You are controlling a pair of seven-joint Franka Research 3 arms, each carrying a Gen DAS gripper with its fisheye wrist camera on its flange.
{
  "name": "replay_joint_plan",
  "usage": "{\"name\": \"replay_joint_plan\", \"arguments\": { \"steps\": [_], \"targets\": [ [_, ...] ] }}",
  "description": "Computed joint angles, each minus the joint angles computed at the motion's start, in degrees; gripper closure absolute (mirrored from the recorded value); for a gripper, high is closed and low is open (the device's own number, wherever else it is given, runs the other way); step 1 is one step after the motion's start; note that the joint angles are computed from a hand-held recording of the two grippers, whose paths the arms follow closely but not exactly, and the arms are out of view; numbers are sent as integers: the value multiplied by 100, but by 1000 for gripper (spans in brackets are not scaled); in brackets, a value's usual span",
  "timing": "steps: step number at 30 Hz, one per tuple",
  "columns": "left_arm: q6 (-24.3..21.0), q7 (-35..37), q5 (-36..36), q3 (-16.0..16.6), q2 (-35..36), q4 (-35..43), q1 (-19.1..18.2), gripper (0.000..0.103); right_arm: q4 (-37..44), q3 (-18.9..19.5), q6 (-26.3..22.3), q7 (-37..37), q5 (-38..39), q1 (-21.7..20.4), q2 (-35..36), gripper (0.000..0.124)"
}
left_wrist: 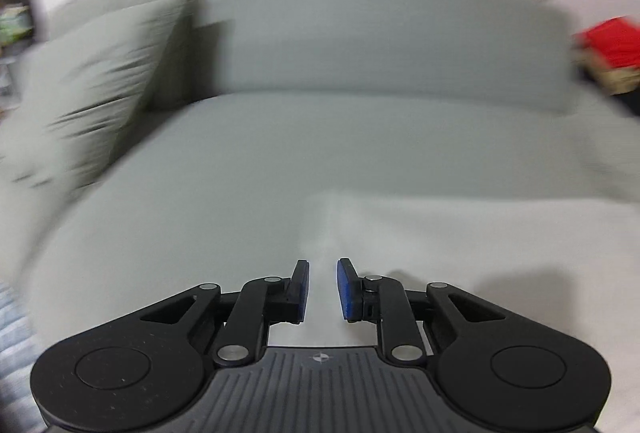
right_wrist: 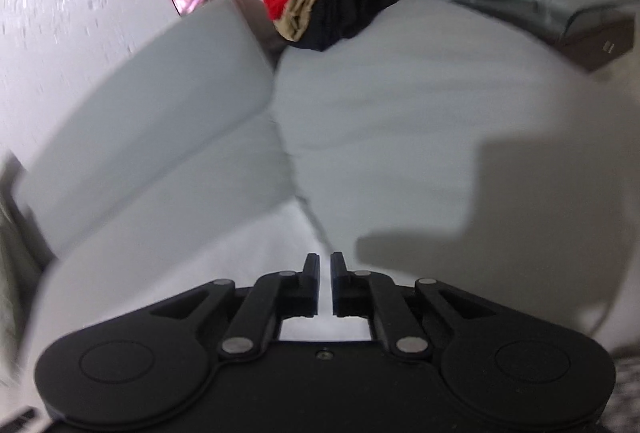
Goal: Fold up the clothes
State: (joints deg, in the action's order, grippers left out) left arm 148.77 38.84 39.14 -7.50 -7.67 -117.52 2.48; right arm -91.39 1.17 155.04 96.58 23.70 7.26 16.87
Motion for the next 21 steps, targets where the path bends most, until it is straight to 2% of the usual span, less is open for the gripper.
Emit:
{"name": "replay_joint_plan", "arguments": {
  "steps": [3, 4, 6, 8, 10, 12, 13, 15, 16, 17, 18, 20, 21],
  "targets": [
    [1002, 1268, -1176, 134, 531, 339, -227, 83, 511, 604, -265, -944, 1223, -364, 378, 112],
    [1169, 1475, -1241, 93, 745, 512, -272, 83, 676, 801, -391, -1384, 1623, -462, 497, 112],
    [1279, 1616, -1064, 47, 1249, 971, -366, 76, 1026, 1038, -573, -2147, 2131, -499, 793, 112],
    [1071, 1216, -410, 192, 1708, 1428, -558, 76, 1450, 1068, -790, -2598, 2198, -390, 1154, 110],
    [403, 248, 961, 561, 2041, 1821, -960, 76, 1904, 896, -999, -2567, 1880, -192, 1535, 110],
    [-552, -429, 1658, 721, 2203, 2029, -1161, 75, 2240, 652, -995, -2306, 1456, -12, 1849, 110],
    [-1037, -687, 1873, 751, 2295, 2135, -1219, 73, 2384, 567, -940, -2192, 1284, 35, 1992, 116],
    [-1815, -1239, 1681, 750, 2303, 2228, -1146, 69, 2512, 303, -541, -1716, 955, 143, 2174, 118],
    [-2039, -1438, 1647, 740, 2272, 2228, -1098, 62, 2564, -74, -313, -1092, 578, 343, 2259, 118],
    [-2242, -1595, 1616, 727, 2250, 2235, -1048, 40, 2649, -468, -221, -318, 125, 515, 2366, 118],
    [-2307, -1531, 1665, 687, 2246, 2231, -1006, 35, 2763, -661, -283, 234, -125, 529, 2476, 124],
    [-2472, -1413, 1875, 621, 2232, 2227, -1005, 34, 2794, -521, -284, 299, 103, 336, 2517, 124],
    [-2628, -1397, 2050, 592, 2219, 2236, -1056, 35, 2614, -588, -101, 372, -201, 421, 2405, 124]
  ]
}}
